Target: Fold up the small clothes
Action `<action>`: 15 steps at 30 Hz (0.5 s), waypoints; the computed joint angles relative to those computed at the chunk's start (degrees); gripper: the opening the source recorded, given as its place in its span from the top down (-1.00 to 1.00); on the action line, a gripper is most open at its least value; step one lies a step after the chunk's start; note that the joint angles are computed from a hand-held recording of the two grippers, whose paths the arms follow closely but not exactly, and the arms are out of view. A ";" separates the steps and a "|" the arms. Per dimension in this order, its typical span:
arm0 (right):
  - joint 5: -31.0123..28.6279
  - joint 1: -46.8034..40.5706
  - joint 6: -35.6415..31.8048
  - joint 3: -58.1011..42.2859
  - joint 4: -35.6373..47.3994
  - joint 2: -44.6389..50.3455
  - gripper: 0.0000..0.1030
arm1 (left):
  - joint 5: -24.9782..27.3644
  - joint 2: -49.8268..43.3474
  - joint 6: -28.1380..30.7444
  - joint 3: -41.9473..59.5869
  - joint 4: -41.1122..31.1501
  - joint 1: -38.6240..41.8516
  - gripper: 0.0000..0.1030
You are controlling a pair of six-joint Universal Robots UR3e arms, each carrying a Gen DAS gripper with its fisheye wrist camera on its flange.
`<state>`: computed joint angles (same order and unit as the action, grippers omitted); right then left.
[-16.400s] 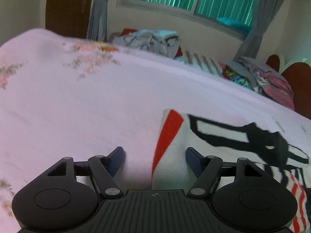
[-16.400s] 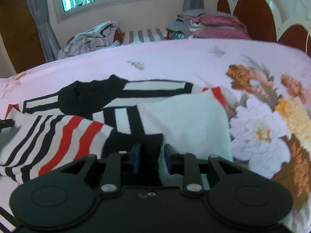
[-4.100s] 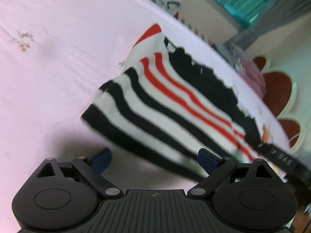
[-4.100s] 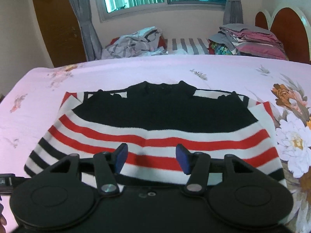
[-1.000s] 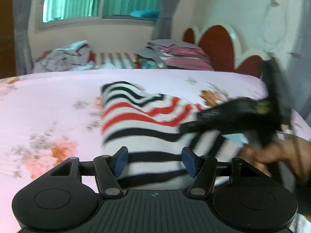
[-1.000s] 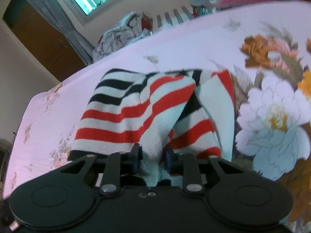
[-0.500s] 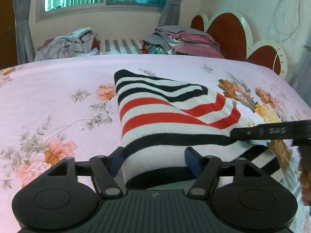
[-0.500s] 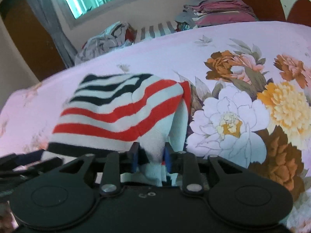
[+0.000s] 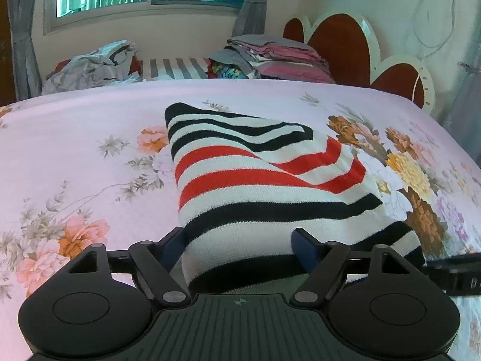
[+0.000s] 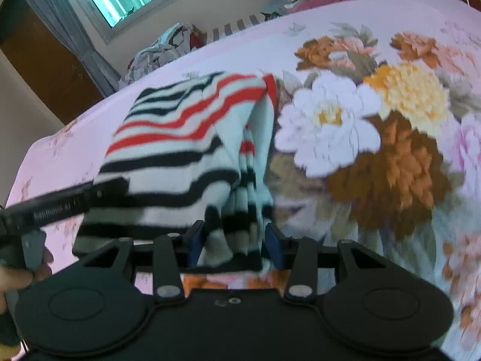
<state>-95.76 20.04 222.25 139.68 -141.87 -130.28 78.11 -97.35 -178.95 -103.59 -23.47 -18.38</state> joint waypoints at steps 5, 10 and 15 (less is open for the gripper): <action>-6.18 5.86 0.79 -3.11 -1.50 5.23 0.51 | 0.06 0.04 0.38 0.14 -0.26 -0.13 -0.50; -10.54 8.82 -0.82 -6.29 0.27 6.55 0.60 | -0.04 0.18 -0.15 -0.13 -0.18 -0.17 -0.50; -3.93 2.26 -2.45 -3.39 3.05 2.83 0.59 | 0.25 0.32 0.77 -0.34 -0.44 -0.67 -0.57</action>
